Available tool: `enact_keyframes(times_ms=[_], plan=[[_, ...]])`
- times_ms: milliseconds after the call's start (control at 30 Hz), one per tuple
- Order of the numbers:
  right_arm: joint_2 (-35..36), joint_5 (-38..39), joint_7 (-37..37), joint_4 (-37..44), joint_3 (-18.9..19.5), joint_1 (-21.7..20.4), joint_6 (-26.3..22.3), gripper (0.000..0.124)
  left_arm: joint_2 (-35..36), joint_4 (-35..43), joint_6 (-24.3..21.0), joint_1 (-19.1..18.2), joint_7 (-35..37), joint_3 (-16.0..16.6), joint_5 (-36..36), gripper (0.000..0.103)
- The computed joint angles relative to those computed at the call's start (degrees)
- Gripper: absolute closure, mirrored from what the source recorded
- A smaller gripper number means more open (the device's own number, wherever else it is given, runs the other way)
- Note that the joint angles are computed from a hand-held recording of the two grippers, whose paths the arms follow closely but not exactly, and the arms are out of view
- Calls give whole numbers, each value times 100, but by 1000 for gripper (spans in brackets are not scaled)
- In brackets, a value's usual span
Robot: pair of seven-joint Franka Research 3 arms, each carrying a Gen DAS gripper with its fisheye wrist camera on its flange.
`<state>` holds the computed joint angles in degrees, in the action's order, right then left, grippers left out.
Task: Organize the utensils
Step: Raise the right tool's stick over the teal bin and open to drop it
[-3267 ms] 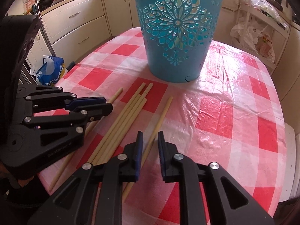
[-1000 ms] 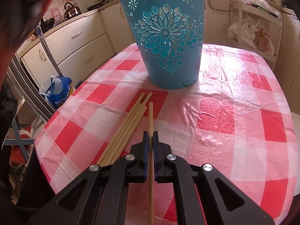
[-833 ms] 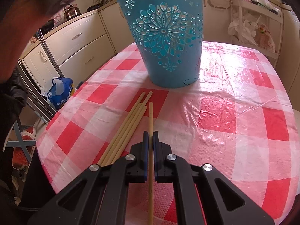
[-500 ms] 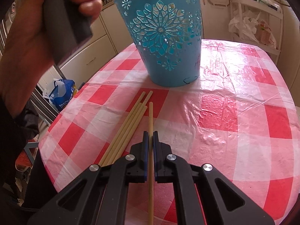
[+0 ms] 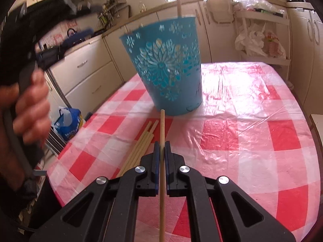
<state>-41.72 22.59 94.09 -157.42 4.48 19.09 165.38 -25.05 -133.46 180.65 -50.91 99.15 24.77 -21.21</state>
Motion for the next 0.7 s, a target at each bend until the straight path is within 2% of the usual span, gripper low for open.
enact_keyframes(times_ms=[267,400,467,633,700], plan=[[-374,153,82,-213,-1,228,874,118,-393,-499,-432,16,152,-52,-331,56],[-486,180,134,-220,-30,385,1444,118,-514,-554,-292,110,222,-254,-445,54],[-509,181,126,-212,-111,523,1701,118,-564,-496,-266,48,232,-258,-407,50],[-628,115,132,-238,-168,674,2066,118,-615,-308,-317,-184,214,-139,-421,48],[-672,88,153,-229,-177,685,2109,118,-613,-284,-332,-146,174,-177,-428,48]])
